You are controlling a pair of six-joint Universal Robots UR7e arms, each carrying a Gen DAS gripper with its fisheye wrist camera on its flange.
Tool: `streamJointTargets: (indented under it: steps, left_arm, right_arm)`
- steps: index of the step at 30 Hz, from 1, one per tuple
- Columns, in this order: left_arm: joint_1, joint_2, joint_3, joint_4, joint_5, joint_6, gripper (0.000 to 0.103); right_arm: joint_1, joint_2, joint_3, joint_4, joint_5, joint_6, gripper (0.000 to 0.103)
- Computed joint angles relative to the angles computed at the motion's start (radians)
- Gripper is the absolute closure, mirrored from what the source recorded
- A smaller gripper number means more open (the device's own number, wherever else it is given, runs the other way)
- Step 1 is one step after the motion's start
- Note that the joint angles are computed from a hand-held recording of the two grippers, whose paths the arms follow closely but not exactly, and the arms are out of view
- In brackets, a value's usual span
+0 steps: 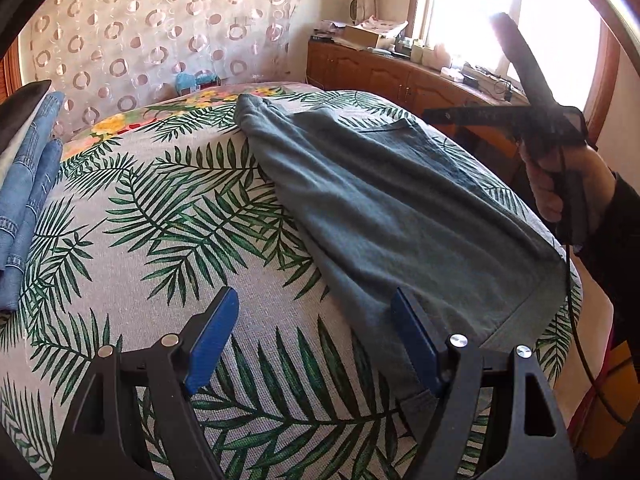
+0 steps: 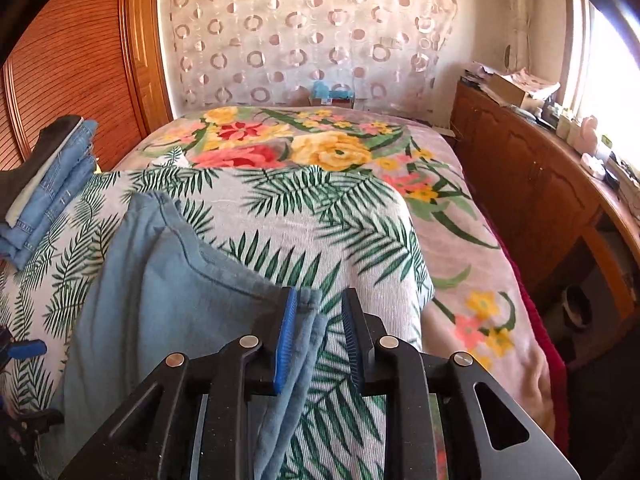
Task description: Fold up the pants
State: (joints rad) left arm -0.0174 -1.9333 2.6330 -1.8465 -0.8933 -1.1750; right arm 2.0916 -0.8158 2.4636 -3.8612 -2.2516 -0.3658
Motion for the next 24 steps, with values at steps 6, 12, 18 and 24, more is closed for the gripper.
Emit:
streamJointTargets:
  steps: [6, 12, 18, 24]
  left_arm:
    - [-0.011, -0.013, -0.005, 0.011, 0.012, 0.004, 0.024]
    - [0.056, 0.023, -0.04, -0.077, 0.057, 0.122, 0.026]
    - [0.199, 0.139, -0.097, -0.268, 0.13, 0.33, 0.04]
    - [0.339, 0.274, -0.144, -0.498, 0.148, 0.505, 0.058]
  right_arm:
    - [-0.008, -0.004, 0.063, -0.006, 0.04, -0.004, 0.065]
    - [-0.054, -0.001, 0.063, -0.042, 0.084, -0.017, 0.064]
    - [-0.079, -0.022, 0.033, -0.005, 0.114, -0.004, 0.064]
    - [-0.076, -0.014, 0.002, 0.031, 0.12, 0.004, 0.064]
